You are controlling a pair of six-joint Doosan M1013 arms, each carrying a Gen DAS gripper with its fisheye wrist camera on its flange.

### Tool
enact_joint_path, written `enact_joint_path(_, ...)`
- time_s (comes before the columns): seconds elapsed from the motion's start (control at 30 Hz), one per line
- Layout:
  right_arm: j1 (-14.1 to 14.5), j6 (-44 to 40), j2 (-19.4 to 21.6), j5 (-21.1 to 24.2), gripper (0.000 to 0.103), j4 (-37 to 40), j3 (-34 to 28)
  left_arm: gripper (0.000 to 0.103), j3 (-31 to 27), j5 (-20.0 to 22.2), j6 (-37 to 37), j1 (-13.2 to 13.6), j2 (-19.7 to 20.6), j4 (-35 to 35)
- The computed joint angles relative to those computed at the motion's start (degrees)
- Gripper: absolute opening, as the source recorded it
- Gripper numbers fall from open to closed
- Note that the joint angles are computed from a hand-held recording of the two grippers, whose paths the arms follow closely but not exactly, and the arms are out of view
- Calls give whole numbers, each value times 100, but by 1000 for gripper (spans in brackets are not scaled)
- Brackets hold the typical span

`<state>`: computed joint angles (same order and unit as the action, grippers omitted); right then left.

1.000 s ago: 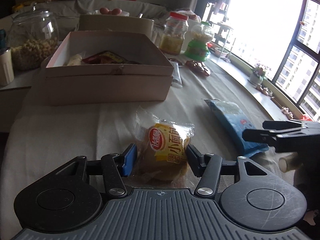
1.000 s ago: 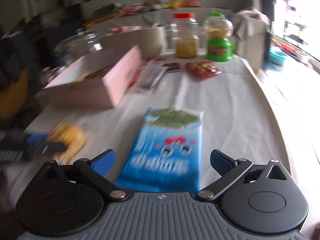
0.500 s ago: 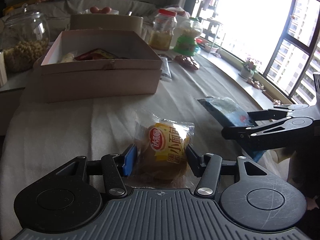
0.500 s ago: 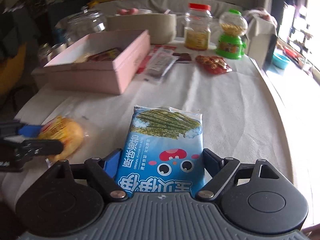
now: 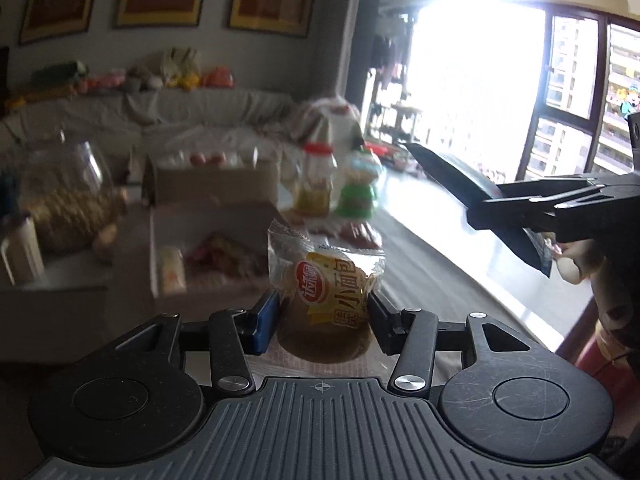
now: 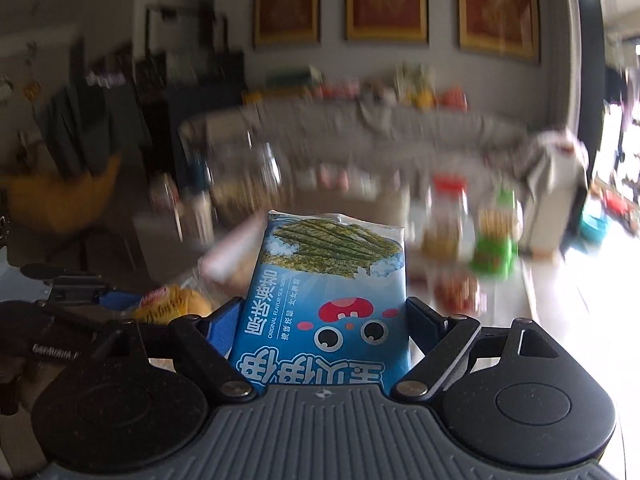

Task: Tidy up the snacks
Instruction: 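Carry both snacks over the pink box and open both tools to drop them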

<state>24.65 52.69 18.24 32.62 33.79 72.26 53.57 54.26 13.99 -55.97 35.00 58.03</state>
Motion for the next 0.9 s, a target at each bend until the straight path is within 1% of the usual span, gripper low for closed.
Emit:
enact_joint_path(0.07,30,-60,80,-109,85,137,-299,54,-144,187,-104,43,-18,559)
enact_joint_path(0.13,79,266,203,-167,85,-29,-654,54,-308,274,-351,135,-9,918)
enact_joint_path(0.23,145,807,449,-47,85,-425,-1223,54,-488,20,-747,369,8,900)
enact_joint_path(0.33,280,1464,640,-236,85,-1266,-1565,54,-931,-9,-506,598,256,402)
enact_joint_path(0.4,356,1870,746,-209,86,-1760,-1734,54,-1213,-92,-275,763,460,-133)
enact_joint_path(0.47,412,2133,834,-80,86,-2062,-1872,54,-1306,-386,-165,939,607,-709)
enact_joint_path(0.5,438,2218,875,-46,86,-2204,-1914,54,-1174,-675,-296,1033,608,-985)
enact_joint_path(0.53,470,2309,912,-21,86,-2389,-1944,54,-1099,-954,-306,1141,633,-1394)
enact_joint_path(0.57,508,2425,962,11,86,-2624,-1994,55,-1067,-1106,-183,1240,684,-1875)
enact_joint_path(0.6,532,2519,1028,73,86,-2842,-2080,54,-1122,-996,16,1297,782,-2234)
enact_joint_path(0.63,563,2644,1068,136,86,-3058,-2118,53,-1286,-641,233,1306,920,-2343)
enact_joint_path(0.67,580,2717,1115,226,86,-3185,-2161,53,-1457,-245,433,1287,1054,-2237)
enact_joint_path(0.7,595,2745,1178,368,86,-3245,-2254,53,-1487,-68,482,1265,1112,-2013)
enact_joint_path(0.73,600,2722,1236,519,86,-3242,-2342,53,-1298,-167,232,1245,1049,-1697)
enact_joint_path(0.77,621,2721,1315,677,86,-3253,-2459,53,-989,-431,-318,1243,912,-1327)
enact_joint_path(0.8,629,2699,1401,831,86,-3230,-2587,53,-652,-701,-1068,1242,747,-919)
enact_joint_path(0.83,630,2663,1495,988,86,-3164,-2729,53,-380,-873,-1776,1238,599,-559)
enact_joint_path(0.87,614,2595,1580,1122,86,-3033,-2837,53,-169,-925,-2346,1222,487,-226)
enact_joint_path(0.9,603,2553,1692,1303,86,-2880,-3002,53,2,-860,-2760,1188,386,79)
